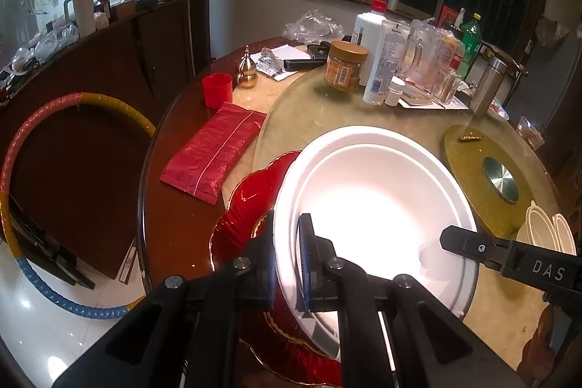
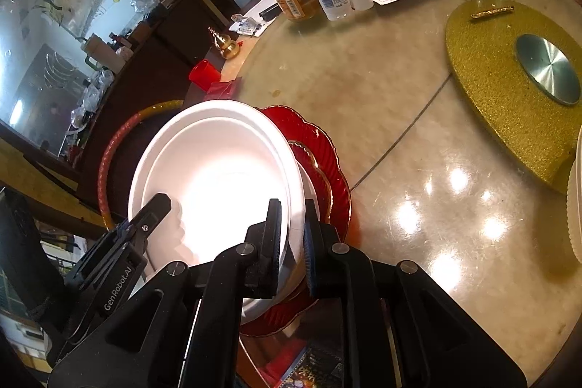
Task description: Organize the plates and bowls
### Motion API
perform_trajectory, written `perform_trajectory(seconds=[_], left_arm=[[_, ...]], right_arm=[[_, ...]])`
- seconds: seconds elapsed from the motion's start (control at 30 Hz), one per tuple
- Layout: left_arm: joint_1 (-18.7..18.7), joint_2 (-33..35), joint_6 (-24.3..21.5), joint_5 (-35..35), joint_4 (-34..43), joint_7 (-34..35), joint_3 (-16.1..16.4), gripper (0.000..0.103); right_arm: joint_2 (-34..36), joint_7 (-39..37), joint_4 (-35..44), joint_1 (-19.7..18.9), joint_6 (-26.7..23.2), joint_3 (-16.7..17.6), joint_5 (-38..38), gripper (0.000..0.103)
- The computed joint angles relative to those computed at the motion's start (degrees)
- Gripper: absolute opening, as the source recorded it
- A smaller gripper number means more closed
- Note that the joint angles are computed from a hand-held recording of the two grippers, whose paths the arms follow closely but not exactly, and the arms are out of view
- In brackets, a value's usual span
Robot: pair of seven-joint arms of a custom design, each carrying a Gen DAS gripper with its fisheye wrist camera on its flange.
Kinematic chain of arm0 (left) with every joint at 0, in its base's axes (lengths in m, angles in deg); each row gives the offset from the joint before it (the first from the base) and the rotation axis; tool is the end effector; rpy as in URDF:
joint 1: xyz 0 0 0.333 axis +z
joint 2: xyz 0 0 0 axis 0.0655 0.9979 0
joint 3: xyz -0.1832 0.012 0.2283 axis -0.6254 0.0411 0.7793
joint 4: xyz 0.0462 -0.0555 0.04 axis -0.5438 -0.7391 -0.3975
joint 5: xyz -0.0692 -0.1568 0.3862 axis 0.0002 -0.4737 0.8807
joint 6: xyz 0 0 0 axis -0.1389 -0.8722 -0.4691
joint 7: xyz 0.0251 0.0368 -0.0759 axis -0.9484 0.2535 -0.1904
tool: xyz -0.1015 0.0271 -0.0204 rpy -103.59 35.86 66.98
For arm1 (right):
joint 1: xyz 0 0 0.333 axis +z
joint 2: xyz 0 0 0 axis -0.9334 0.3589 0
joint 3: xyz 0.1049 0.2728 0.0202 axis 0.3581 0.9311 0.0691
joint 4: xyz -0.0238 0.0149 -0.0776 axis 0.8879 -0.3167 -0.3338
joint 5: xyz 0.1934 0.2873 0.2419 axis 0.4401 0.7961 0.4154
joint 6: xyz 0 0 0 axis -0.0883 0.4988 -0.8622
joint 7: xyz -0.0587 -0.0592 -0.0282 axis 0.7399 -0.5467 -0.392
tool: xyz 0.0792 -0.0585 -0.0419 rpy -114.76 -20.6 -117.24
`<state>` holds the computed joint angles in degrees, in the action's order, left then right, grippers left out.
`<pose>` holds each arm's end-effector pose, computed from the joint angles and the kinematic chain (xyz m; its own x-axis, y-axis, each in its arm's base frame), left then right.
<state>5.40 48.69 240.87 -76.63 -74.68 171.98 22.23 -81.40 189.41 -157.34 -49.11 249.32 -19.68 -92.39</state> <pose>0.6006 -0.1124 0.3338 -0.4394 -0.8916 0.1090 -0.7055 0.2675 -0.6563 0.5328 0.1988 0.3166 -0.3912 -0.8060 -0.4442 -0.7423 0.5617 -0.3655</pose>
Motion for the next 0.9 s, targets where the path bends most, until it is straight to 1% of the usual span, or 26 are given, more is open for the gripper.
perform_trajectory(seconds=[0.13, 0.27, 0.43, 0.57, 0.77, 0.87, 0.9], left_arm=[[0.01, 0.19, -0.11, 0.13, 0.25, 0.22, -0.09, 0.009], [-0.02, 0.16, 0.20, 0.40, 0.15, 0.18, -0.15, 0.009], [0.06, 0.23, 0.81, 0.86, -0.07, -0.15, -0.37, 0.009], [0.22, 0.20, 1.16, 1.04, -0.25, -0.18, -0.60, 0.009], [0.29, 0.36, 1.70, 2.00, -0.35, -1.59, -0.46, 0.012], [0.62, 0.57, 1.90, 2.06, -0.19, -1.46, -0.78, 0.012], [0.71, 0.70, 1.81, 2.26, -0.03, -1.69, -0.80, 0.012]], right_arm=[[-0.16, 3.03, 0.30, 0.63, -1.09, -0.89, -3.54, 0.012], [-0.20, 4.38, 0.34, 0.30, -1.52, -0.69, -5.14, 0.012], [-0.29, 4.50, 0.05, -0.10, -1.25, -0.25, -5.31, 0.012], [-0.38, 6.35, -0.04, 0.13, -1.02, -0.61, -7.19, 0.012], [-0.21, 3.31, 0.09, -0.43, -0.93, 0.44, -4.44, 0.012], [-0.15, 5.64, 0.21, 0.41, -0.57, -0.71, -7.57, 0.012], [-0.12, 5.62, 0.25, 0.39, -0.58, -0.65, -7.51, 0.012]])
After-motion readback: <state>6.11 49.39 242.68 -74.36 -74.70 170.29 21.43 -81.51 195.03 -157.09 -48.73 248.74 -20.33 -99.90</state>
